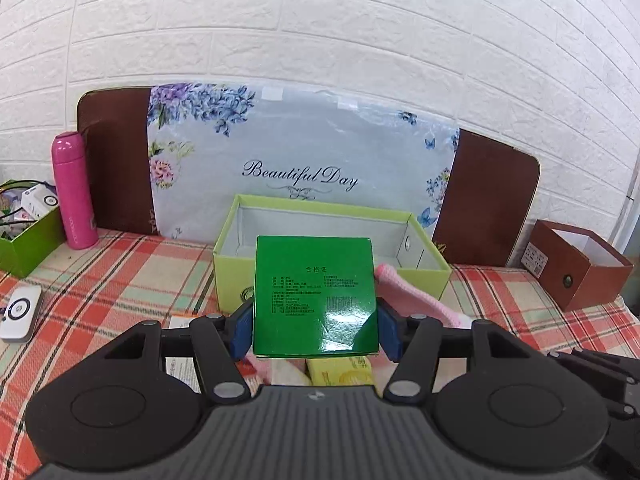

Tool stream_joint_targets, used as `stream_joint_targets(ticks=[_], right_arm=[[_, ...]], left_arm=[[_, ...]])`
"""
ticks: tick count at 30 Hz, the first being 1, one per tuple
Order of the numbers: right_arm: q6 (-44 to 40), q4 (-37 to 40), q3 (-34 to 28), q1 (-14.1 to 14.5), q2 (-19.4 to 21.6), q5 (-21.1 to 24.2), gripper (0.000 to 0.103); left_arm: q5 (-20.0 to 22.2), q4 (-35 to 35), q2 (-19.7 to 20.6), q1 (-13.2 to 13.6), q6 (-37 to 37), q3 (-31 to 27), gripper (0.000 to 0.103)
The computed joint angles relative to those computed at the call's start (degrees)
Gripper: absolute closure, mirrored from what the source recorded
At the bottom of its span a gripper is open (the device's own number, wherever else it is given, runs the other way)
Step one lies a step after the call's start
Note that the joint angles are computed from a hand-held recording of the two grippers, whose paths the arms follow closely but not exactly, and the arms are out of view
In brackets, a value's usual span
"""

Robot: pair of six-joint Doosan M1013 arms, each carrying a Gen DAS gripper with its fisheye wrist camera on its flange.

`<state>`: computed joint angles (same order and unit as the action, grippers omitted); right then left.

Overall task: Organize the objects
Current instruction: 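Carry the green box and glove over the lime-green box and release both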

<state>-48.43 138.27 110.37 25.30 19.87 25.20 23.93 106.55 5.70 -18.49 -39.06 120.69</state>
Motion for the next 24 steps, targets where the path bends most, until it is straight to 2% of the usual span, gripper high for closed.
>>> stream_joint_targets(ticks=[6, 10, 12, 16, 20, 22, 23, 24], right_arm=[[-7.5, 11.8, -3.2, -0.1, 1.8, 2.4, 0.098], [-16.1, 24.2, -5.5, 0.1, 4.0, 6.9, 0.098], [-19.1, 28.4, -6.7, 0.1, 5.4, 9.7, 0.098], [-26.6, 35.1, -10.3, 0.8, 8.3, 9.6, 0.098], [-29.0, 37.0, -14.0, 1.4, 11.5, 8.2, 0.098], [-32.6, 40.0, -16.1, 1.8, 13.2, 6.1, 0.094], [-33.5, 39.7, -17.6, 1.8, 13.9, 1.9, 0.074], [-33.9, 39.1, -19.2, 1.9, 14.4, -3.2, 0.03]], left_arm=[[-0.7, 4.3, 1.7, 1.7, -4.3, -2.9, 0.04], [2.1, 11.0, 3.7, 2.3, -10.6, -4.9, 0.04], [2.5, 11.2, 4.9, 2.7, -11.0, -6.3, 0.04], [1.3, 14.4, 7.2, 4.6, -17.4, -8.5, 0.04], [1.8, 13.6, 9.5, 5.7, -17.1, -10.9, 0.04], [2.7, 13.2, 10.9, 6.2, -16.5, -12.0, 0.039], [3.5, 13.6, 11.7, 6.4, -17.0, -12.4, 0.035], [3.1, 12.2, 12.3, 6.6, -15.5, -12.9, 0.015]])
